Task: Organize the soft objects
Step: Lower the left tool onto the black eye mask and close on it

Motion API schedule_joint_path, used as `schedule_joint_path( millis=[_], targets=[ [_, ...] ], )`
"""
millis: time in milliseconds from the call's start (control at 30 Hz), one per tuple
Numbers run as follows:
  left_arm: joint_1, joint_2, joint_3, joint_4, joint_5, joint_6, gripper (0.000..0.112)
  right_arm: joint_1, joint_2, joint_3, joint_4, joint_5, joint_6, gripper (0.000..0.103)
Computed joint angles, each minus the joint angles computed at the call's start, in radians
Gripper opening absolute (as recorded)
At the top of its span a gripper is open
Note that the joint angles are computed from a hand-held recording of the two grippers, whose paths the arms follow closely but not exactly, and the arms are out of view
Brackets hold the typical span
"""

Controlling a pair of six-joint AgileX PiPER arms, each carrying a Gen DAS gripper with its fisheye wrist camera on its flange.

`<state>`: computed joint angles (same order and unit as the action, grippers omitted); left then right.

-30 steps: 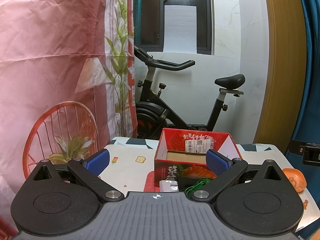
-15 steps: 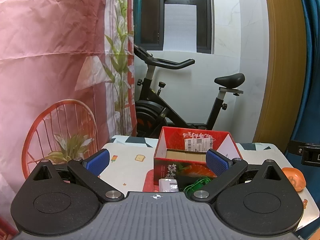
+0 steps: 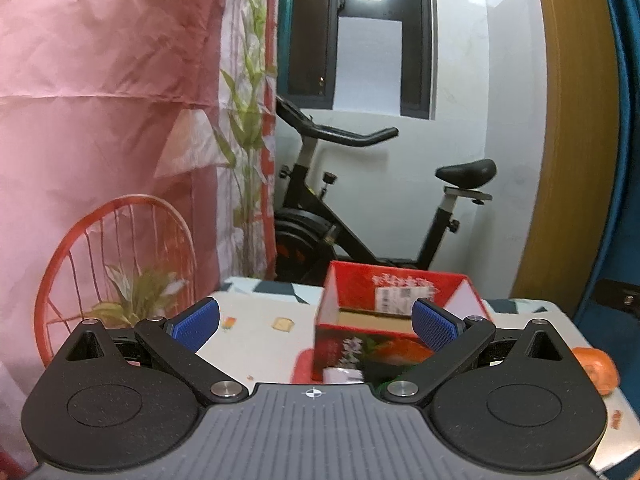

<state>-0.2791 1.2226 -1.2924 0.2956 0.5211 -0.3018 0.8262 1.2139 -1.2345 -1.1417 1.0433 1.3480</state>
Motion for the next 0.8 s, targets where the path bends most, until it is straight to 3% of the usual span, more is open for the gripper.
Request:
schedule_joint_path(
  millis=[133,233,367,533,667,800],
  targets=[
    [0.059,0.019,0.079,-0.109,-0.121,0.106,0.103,-0.125,-0.023,0.09,0.078,-0.185,0.007,0.103],
    [0.058,0.074,0.088,-0.108,-0.115,0.118,0.103,-0.174,-0.002,0.159,0.043,-0.263,0.082,0.103],
    [0.094,0.147,0.119,-0.311,-0.135,0.306,0.103,-0.198,0.068,0.193,0.012,-0.305,0.151,0.103],
    [0.14,0.25,0.126,-0.552,-0.105,0.535,0.103,-0.3,0.146,0.241,0.074,-0.459,0.131,0.103],
    [0.165,0.298,0.14,-0.651,-0.08,0.632,0.102,-0.3,0.215,0.31,-0.066,-0.471,0.286,0.103],
    [0.172,0.34,0.117,-0.689,-0.007,0.653,0.1,-0.32,0.249,0.392,-0.173,-0.528,0.424,0.103]
  ],
)
